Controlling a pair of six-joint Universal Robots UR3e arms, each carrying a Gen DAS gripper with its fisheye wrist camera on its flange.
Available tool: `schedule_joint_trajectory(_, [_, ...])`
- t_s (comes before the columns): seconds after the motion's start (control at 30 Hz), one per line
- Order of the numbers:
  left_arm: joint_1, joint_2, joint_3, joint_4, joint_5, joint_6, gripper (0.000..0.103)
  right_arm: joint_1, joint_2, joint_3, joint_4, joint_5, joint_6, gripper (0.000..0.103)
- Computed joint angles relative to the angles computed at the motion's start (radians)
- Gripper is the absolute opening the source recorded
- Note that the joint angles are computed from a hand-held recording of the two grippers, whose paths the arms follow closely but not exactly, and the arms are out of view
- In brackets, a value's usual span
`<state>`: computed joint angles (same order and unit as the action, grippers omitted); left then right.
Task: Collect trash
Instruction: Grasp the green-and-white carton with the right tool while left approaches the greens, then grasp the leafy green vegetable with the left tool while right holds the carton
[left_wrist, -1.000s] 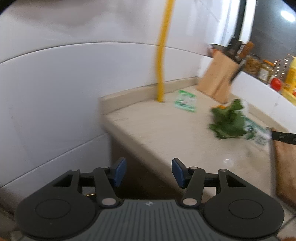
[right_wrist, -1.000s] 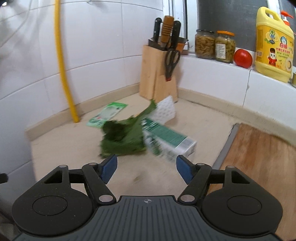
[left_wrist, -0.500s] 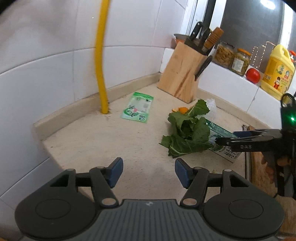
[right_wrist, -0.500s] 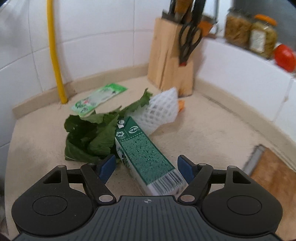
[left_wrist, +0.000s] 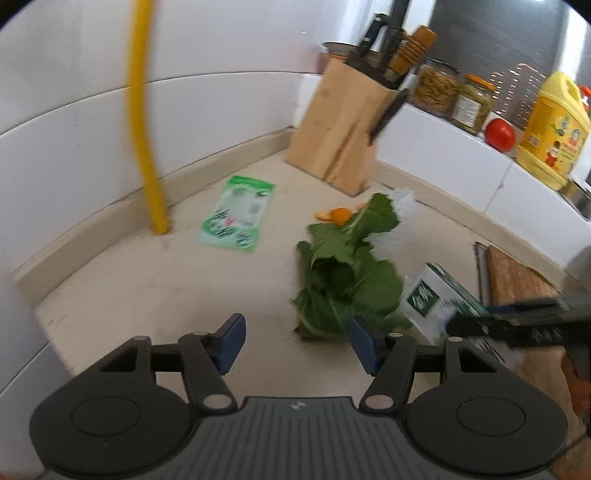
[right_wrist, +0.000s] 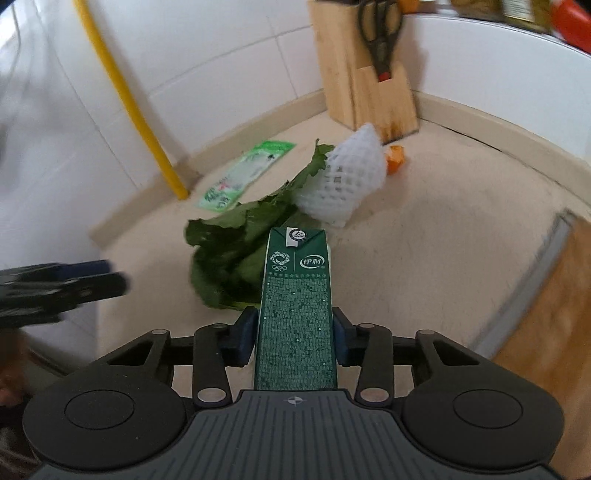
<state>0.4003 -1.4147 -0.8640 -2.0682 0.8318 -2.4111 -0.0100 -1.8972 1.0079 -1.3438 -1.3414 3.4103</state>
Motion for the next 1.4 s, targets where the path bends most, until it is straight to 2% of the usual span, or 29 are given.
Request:
schedule_joint_trajectory(0.1, [-0.107,-0.06,0.0,0.107,0.034,-0.061,0.058,-0.006,-0.054,0.022,0.012,0.012,0.046,0.048])
schedule_joint_trajectory(0.2, [-0.229,-0.141,0.014,0.236,0.105,-0.153,0.058,0.065,-0.054,0.052,-0.043,-0.058,0.093,0.049])
schedule_joint_trajectory(0.3, [-0.308,-0.205,0.017,0.342,0.155,-0.24,0.058,0.04,-0.047,0.079,-0.061,-0.04,0.086,0.049])
schedule_joint_trajectory(0.47, [-0.371,-0.296,0.063,0.396,0.2,-0.328,0.056,0.034,-0.056,0.136,-0.089,-0.028,0.107,0.049])
schedule_joint_trajectory(0.53, [-0.377,-0.31,0.058,0.423,0.197,-0.352,0.049,0.029,-0.06,0.149,-0.098,-0.023,0.111,0.049])
schedule_joint_trajectory(0.63, [-0.397,-0.368,0.136,0.367,0.233,-0.353,0.022,0.021,-0.066,0.165,-0.111,-0.016,0.115,0.049])
schedule_joint_trajectory(0.67, [-0.404,-0.381,0.151,0.355,0.254,-0.353,0.009,0.023,-0.066,0.168,-0.115,-0.019,0.119,0.049])
schedule_joint_trajectory(0.7, [-0.398,-0.376,0.146,0.346,0.261,-0.346,0.006,0.027,-0.064,0.169,-0.119,-0.022,0.122,0.049])
schedule_joint_trajectory(0.8, [-0.334,-0.317,0.108,0.291,0.208,-0.285,0.004,0.025,-0.064,0.166,-0.113,-0.02,0.125,0.049])
schedule_joint_trajectory(0.97, [-0.175,-0.217,0.141,0.051,0.134,-0.094,0.004,0.024,-0.075,0.16,-0.092,0.004,0.139,0.049])
schedule_joint_trajectory(1.07, [-0.048,-0.198,0.245,-0.168,0.072,0.031,0.004,0.044,-0.069,0.145,-0.085,0.001,0.168,0.048])
schedule_joint_trajectory(1.17, [0.073,-0.234,0.426,-0.408,0.022,0.146,0.004,0.064,-0.057,0.128,-0.082,-0.001,0.184,0.048])
schedule_joint_trajectory(1.23, [0.131,-0.269,0.533,-0.509,-0.002,0.19,0.004,0.075,-0.048,0.121,-0.084,-0.004,0.191,0.048])
schedule_joint_trajectory(1.3, [0.156,-0.263,0.518,-0.497,-0.009,0.196,0.005,0.09,-0.033,0.115,-0.087,-0.015,0.194,0.048])
schedule_joint_trajectory(1.37, [0.131,-0.257,0.464,-0.424,0.004,0.143,0.006,0.111,-0.021,0.112,-0.095,-0.032,0.202,0.049])
schedule_joint_trajectory(1.4, [0.112,-0.243,0.413,-0.375,0.0,0.126,0.011,0.123,-0.009,0.102,-0.096,-0.042,0.203,0.049])
